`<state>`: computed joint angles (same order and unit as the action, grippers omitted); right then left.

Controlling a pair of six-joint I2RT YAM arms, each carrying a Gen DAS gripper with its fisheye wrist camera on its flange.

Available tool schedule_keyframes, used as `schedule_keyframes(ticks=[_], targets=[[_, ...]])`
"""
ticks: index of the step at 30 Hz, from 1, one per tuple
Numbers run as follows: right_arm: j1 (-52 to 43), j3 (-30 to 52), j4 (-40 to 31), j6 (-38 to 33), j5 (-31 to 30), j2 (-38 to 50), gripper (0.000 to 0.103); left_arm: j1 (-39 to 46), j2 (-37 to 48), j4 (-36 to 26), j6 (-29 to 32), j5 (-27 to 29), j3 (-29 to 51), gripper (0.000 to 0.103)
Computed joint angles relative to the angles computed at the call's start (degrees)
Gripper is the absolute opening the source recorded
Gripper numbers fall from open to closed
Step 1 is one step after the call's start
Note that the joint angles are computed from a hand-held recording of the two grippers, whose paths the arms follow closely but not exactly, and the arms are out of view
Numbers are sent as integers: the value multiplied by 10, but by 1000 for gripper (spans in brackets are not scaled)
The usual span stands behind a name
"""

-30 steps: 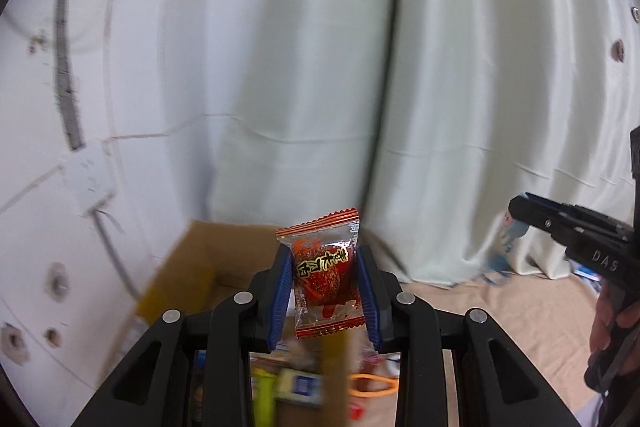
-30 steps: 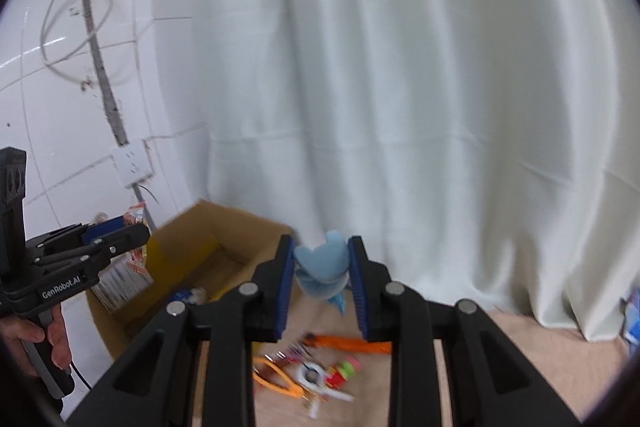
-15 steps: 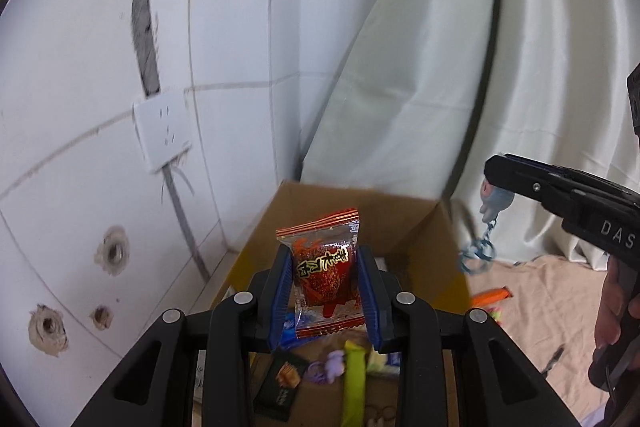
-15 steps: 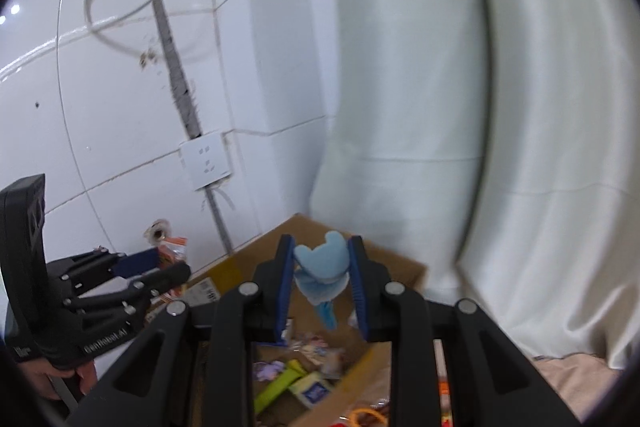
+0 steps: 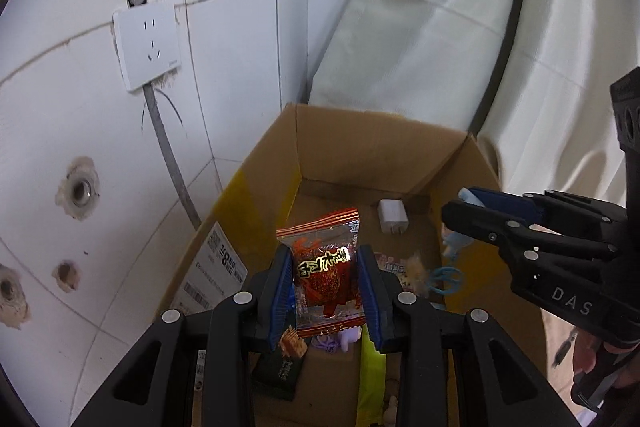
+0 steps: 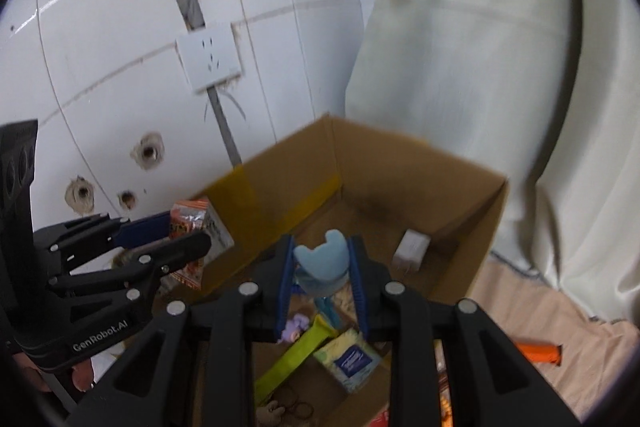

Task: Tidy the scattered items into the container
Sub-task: 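Open both tools to drop the packet and plush into the box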

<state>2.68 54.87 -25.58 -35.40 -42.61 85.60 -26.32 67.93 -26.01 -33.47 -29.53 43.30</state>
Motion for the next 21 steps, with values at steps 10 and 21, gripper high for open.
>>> schedule_keyframes(ticks=[10, 21], targets=[[-24, -6, 26, 22, 1, -9, 89, 17, 39, -5, -27, 30, 10, 94], [-142, 30, 34, 47, -70, -21, 103, -60, 86, -31, -47, -18, 98, 94]])
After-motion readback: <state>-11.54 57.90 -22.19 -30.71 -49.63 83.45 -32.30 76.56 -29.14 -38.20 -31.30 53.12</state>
